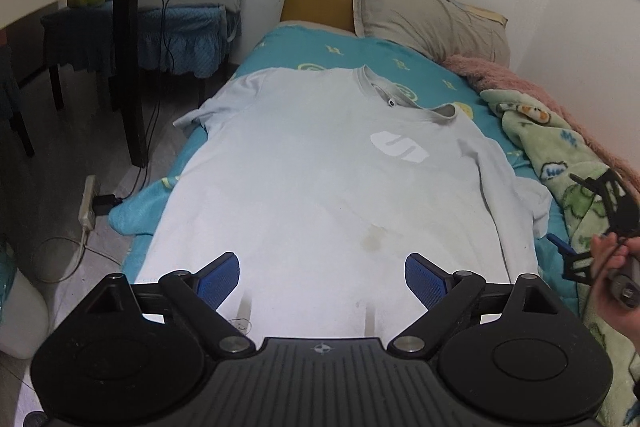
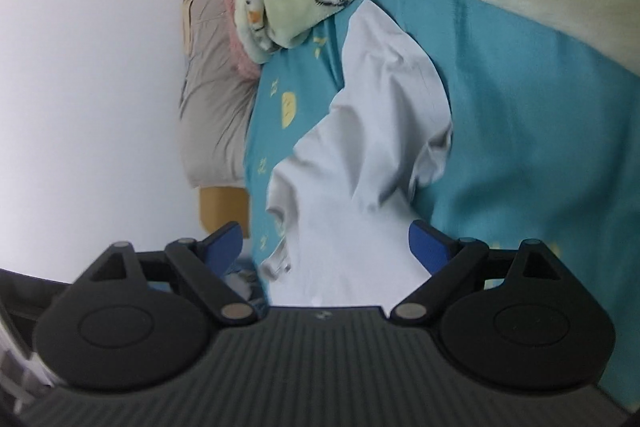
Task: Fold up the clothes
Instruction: 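Pinch the hem with the left gripper and smooth the shirt body, then grasp the side edge of the white T-shirt with the right gripper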
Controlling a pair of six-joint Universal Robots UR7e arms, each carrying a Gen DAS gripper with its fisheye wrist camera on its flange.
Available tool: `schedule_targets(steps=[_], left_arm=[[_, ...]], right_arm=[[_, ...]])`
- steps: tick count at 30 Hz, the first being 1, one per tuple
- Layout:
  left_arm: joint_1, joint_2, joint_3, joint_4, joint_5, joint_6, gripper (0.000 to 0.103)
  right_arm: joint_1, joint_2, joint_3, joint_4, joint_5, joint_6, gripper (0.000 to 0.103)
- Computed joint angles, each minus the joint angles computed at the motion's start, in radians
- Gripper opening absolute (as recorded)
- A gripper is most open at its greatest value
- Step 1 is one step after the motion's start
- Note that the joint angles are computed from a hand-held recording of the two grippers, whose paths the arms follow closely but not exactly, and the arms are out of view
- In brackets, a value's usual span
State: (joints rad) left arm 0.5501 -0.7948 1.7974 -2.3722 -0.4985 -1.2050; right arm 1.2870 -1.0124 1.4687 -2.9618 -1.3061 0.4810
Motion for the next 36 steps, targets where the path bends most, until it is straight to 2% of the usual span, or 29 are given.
schedule_targets(steps=[5, 11, 16, 18, 24, 26, 32, 35, 36], left_arm=[[0.034, 0.019, -0.009, -0.093, -0.058, 0.066, 0.092], [0.068, 0.03, -0.012, -0.162, -0.11, 0.09, 0.092], [0.081, 0.025, -0.008, -0.163, -0.134, 0.077, 0.092], [0.082, 0.022, -0.006, -0.163, -0.135, 0.071, 0.092], [0.084, 0.023, -0.01, -0.154, -0.127, 0.062, 0.092], [0.085, 0.027, -0.016, -0.15, -0.126, 0.062, 0.092], [0.09, 0.045, -0.038, -0.172, -0.129, 0.093, 0.092], [0.086, 0.052, -0.04, -0.179, -0.128, 0.115, 0.092], [0.084, 0.053, -0.04, -0.17, -0.126, 0.115, 0.092]], right_arm=[[0.018, 0.105, -0.095, 0.008, -0.068, 0.035, 0.091], [0.04, 0.162, -0.12, -0.135, -0.158, 0.031, 0.091], [0.024, 0.198, -0.137, -0.26, -0.17, 0.076, 0.091], [0.025, 0.211, -0.155, -0.271, -0.174, 0.069, 0.091], [0.031, 0.269, -0.266, -0.21, -0.195, -0.055, 0.091], [0.024, 0.269, -0.283, -0.208, -0.192, -0.058, 0.088], [0.01, 0.209, -0.241, -0.353, -0.218, -0.108, 0.086], [0.005, 0.162, -0.208, -0.349, -0.226, -0.119, 0.086], [0.003, 0.145, -0.198, -0.3, -0.227, -0.118, 0.086]])
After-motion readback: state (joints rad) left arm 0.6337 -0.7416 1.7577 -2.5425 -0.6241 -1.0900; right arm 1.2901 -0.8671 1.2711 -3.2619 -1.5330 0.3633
